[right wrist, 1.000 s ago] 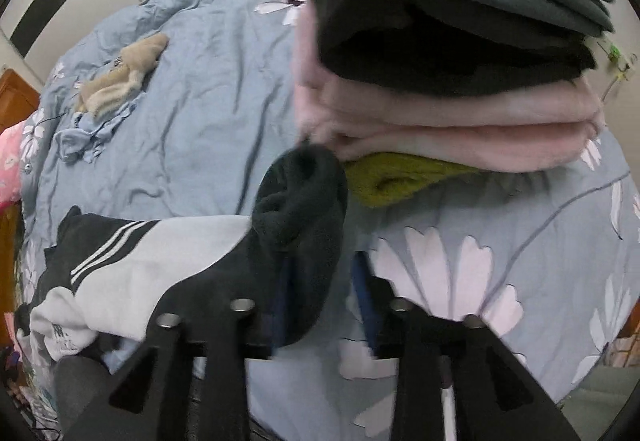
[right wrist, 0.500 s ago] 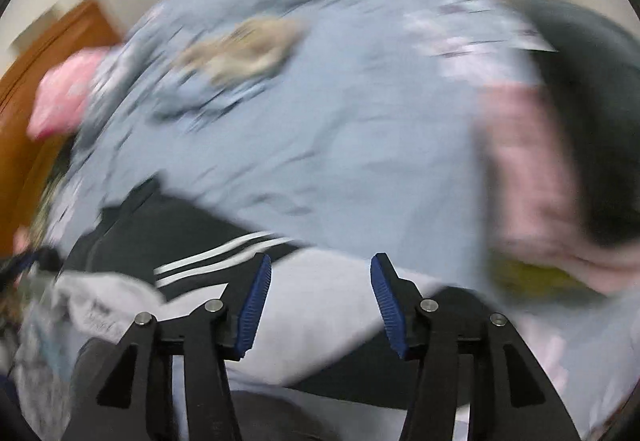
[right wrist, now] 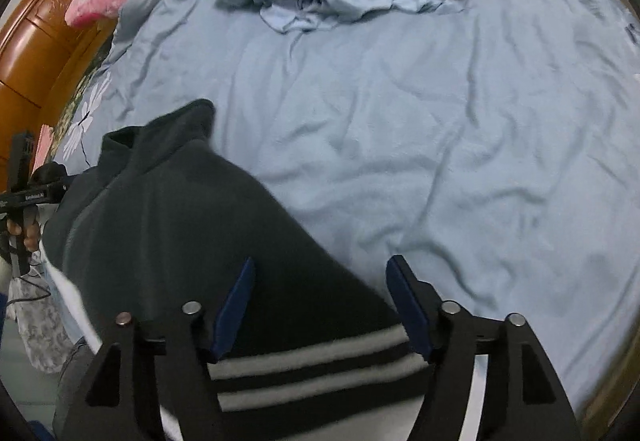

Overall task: Fold clothes
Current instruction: 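Lift the jacket with both grippers and shake it open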

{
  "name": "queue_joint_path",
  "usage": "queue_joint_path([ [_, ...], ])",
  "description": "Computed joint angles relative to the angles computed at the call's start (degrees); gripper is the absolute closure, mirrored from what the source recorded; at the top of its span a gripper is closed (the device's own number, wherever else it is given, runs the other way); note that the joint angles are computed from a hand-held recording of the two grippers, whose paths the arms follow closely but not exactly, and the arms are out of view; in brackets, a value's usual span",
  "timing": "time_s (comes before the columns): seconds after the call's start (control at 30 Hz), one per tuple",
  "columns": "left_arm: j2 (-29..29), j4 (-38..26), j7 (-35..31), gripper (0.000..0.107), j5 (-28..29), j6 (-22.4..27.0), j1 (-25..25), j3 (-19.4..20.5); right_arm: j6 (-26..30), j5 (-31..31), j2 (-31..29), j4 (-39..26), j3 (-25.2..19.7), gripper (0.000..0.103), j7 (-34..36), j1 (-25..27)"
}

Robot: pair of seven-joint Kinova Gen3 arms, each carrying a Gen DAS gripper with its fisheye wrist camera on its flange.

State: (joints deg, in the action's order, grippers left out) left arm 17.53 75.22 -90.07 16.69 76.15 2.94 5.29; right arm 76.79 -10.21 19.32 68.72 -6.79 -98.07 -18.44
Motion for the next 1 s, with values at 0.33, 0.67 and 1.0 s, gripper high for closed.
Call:
queue_joint_path([
  [0.33,0.24,1.82,-6.03,0.037,5.72,3.76,-3.65,0.35,-0.71,-8.79,-0.12,3.44,-1.04,0.032,3.15,4.19],
  [0.67,-7.41,6.76,-6.51,0.099,3.45,1.82,-1.1,-0.2,0.4,-5.24,-4.3,3.85,-0.42,0.094,-2.66,0.58],
  [1.0,-19.63,11.38,-7.66,0.102,7.88,-3.99,-0.6,-2.86,-6.12,1.42,-17.63,7.75,-1.42,0.097,-10.22,-1.84],
])
